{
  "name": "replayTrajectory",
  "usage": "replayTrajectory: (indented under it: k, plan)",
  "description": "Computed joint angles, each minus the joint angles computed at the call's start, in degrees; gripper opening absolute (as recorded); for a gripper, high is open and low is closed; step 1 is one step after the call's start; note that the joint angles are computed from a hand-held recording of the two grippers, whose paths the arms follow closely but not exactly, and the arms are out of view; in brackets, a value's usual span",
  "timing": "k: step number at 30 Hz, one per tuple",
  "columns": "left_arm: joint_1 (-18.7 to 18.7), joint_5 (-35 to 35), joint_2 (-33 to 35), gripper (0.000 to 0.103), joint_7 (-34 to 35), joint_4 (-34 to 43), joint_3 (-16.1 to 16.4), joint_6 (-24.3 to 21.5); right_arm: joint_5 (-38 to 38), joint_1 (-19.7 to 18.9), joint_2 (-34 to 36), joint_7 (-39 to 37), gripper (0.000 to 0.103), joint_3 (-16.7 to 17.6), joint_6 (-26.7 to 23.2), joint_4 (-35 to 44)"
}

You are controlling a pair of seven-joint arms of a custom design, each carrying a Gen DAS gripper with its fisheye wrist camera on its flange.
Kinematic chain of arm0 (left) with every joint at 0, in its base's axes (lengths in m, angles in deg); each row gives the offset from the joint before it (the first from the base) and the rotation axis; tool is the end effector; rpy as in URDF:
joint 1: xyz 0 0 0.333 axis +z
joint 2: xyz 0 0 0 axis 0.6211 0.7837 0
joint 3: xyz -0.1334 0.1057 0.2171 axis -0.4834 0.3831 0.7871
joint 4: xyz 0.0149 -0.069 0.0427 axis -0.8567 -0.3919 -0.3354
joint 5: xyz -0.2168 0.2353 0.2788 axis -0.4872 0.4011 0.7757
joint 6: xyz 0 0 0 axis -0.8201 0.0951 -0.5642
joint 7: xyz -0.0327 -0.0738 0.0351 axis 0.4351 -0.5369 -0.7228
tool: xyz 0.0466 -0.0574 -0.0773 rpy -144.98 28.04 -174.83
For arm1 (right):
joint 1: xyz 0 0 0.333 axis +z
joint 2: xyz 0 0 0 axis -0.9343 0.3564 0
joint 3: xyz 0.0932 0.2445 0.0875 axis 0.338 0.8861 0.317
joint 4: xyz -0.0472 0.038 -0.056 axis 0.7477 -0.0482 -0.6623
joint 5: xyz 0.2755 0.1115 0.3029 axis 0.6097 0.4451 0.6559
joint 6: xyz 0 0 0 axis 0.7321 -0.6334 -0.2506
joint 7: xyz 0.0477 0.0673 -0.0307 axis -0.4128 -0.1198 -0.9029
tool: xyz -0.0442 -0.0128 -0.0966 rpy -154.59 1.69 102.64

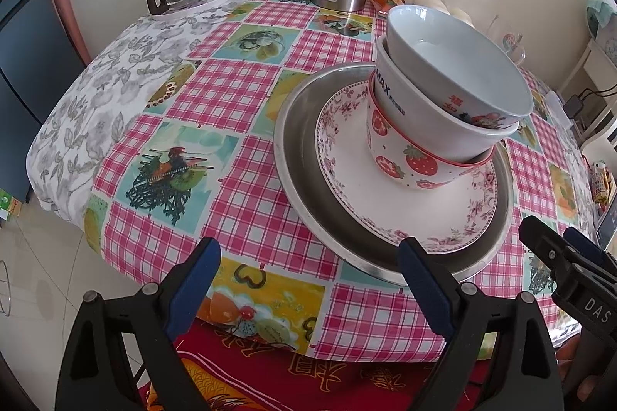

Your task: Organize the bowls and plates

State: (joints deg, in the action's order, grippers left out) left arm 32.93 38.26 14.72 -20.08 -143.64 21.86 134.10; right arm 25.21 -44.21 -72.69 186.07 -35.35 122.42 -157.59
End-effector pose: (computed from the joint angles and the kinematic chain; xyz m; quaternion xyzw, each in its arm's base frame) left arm 0.4743 -0.1408 0.4232 -0.7513 0.6228 -0.1583 0.1504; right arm 0.4995 0.3422 0.4179 -0.6843 0.6800 -0.1269 0.2307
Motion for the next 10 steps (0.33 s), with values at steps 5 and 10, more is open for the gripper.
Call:
replayTrajectory:
  k: [5,10]
  plan:
    - [0.1,0.5,-0.6,0.093,-0.2,-0.4,-0.1,0.6,0.3,0.0,0.0,-0.2,0.103,0.0,0.0,-0.1]
    - [0.1,0.6,-0.6,0.093,-0.3,-0.4,-0.2,0.5,0.5,0.0,0.0,-0.4,0.103,-0.1,-0.2,-0.2]
